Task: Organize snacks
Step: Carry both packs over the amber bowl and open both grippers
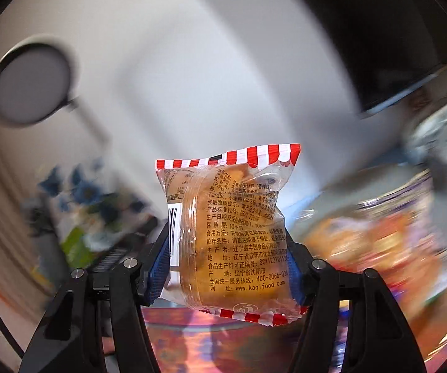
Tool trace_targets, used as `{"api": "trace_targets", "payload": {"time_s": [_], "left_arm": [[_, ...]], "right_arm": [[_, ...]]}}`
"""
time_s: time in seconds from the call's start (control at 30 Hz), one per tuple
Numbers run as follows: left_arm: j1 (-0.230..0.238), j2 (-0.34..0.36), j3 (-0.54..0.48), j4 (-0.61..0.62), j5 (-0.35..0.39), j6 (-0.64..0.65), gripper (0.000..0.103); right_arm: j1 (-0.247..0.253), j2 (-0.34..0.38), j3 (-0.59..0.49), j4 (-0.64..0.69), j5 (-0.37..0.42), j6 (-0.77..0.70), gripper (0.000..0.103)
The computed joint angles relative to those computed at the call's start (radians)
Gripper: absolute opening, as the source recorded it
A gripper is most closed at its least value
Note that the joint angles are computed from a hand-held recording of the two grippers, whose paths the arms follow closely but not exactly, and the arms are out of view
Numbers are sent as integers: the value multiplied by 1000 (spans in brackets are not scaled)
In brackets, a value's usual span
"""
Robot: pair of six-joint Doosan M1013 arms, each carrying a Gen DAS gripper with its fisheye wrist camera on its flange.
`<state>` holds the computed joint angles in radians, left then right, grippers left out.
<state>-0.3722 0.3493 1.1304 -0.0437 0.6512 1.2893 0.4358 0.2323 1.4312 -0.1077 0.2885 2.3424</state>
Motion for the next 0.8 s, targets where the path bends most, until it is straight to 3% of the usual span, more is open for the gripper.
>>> {"api": "trace_targets", "payload": {"time_s": [0.03, 0.1, 0.2, 0.27, 0.43, 0.5, 0.57, 0.73, 0.8], "left_arm": [[-14, 30, -48, -62, 59, 42, 42], [-36, 82, -124, -121, 166, 94, 101], [-82, 111, -157, -8, 237, 53, 102], [-94, 111, -154, 24, 254, 42, 102], [-82, 82, -120, 29, 237, 31, 102], [-90, 65, -97, 124, 209, -3, 102], [-110, 42, -74, 235, 220, -43, 102], [-135, -42, 46, 434, 199, -151, 103], [-135, -71, 95, 452, 183, -166, 103]], "right_arm": [[-15, -2, -4, -68, 64, 68, 65], [-44, -2, -2, -94, 175, 142, 84], [-73, -12, 36, -87, 229, 208, 87], [-78, -26, 67, -117, 219, 267, 88], [-56, -60, 103, -325, 196, 493, 89], [-24, -66, 90, -439, 248, 570, 90], [13, -57, 60, -519, 303, 617, 103], [94, -15, -2, -676, 510, 684, 103], [108, -15, 2, -662, 515, 669, 103]]}}
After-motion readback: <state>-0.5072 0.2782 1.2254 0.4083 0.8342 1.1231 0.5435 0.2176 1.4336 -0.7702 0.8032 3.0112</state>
